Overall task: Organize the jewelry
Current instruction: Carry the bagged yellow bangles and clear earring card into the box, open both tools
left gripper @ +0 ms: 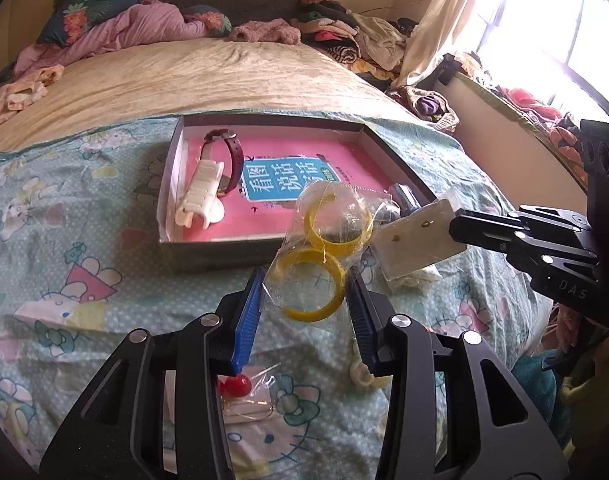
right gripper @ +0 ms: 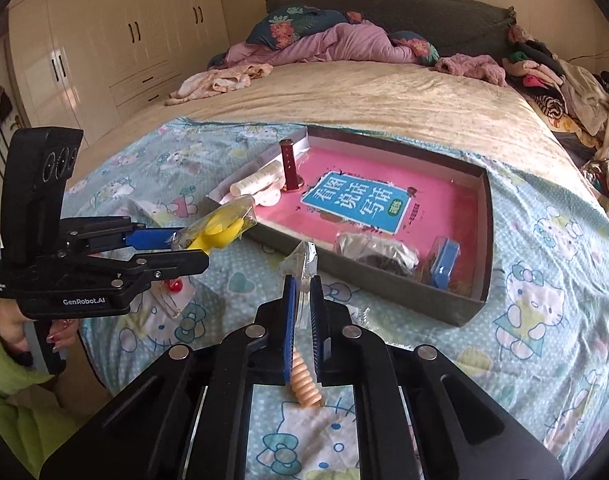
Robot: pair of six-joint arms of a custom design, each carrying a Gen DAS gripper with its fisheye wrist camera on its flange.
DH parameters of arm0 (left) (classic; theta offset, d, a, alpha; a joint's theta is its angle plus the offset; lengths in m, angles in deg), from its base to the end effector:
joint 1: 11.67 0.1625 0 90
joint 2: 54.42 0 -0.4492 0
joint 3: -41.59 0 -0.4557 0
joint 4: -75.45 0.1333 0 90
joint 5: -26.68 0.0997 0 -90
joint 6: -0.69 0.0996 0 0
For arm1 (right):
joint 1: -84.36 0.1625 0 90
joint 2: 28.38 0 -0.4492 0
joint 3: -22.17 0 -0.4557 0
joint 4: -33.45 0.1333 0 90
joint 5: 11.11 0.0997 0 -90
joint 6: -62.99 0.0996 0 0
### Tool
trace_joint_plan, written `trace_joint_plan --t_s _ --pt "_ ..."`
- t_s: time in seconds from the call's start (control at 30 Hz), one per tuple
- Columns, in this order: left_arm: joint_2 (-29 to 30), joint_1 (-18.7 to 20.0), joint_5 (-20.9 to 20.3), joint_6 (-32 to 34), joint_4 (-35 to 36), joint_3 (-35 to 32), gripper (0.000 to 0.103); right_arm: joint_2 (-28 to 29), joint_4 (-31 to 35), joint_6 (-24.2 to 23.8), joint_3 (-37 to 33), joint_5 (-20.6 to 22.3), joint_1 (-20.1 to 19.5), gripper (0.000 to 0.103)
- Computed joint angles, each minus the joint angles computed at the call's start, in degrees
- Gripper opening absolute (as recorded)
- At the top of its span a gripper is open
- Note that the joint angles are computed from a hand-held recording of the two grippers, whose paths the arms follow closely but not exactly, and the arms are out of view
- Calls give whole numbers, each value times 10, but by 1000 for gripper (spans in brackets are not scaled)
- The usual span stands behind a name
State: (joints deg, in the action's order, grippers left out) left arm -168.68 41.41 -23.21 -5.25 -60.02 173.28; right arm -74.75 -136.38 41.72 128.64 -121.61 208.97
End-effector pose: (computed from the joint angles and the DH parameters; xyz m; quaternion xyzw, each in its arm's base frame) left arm -0.0668 -0.4176 0.4152 0.1633 0.9005 -0.3334 0.2266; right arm 0.4573 -0.4893 0.0384 0.4273 -0.8708 0.1878 0.1545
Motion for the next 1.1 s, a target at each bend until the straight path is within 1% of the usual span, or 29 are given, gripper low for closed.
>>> trace_joint_plan --t_s 0.33,0.53,0.73,1.0,1.1 --pt "71 21 15 48 -75 -34 33 10 -19 2 -37 -31 -12 7" --pt "112 44 15 62 -98 -53 33 29 -28 5 -63 -51 -24 7" --pt "145 69 15 70 -108 -73 33 42 -29 25 -82 -51 -40 7" --pt "175 91 16 65 -108 -90 33 53 -18 77 -99 -40 -61 7" --pt "182 97 15 62 -107 -93 33 59 -14 86 -106 -47 -65 7"
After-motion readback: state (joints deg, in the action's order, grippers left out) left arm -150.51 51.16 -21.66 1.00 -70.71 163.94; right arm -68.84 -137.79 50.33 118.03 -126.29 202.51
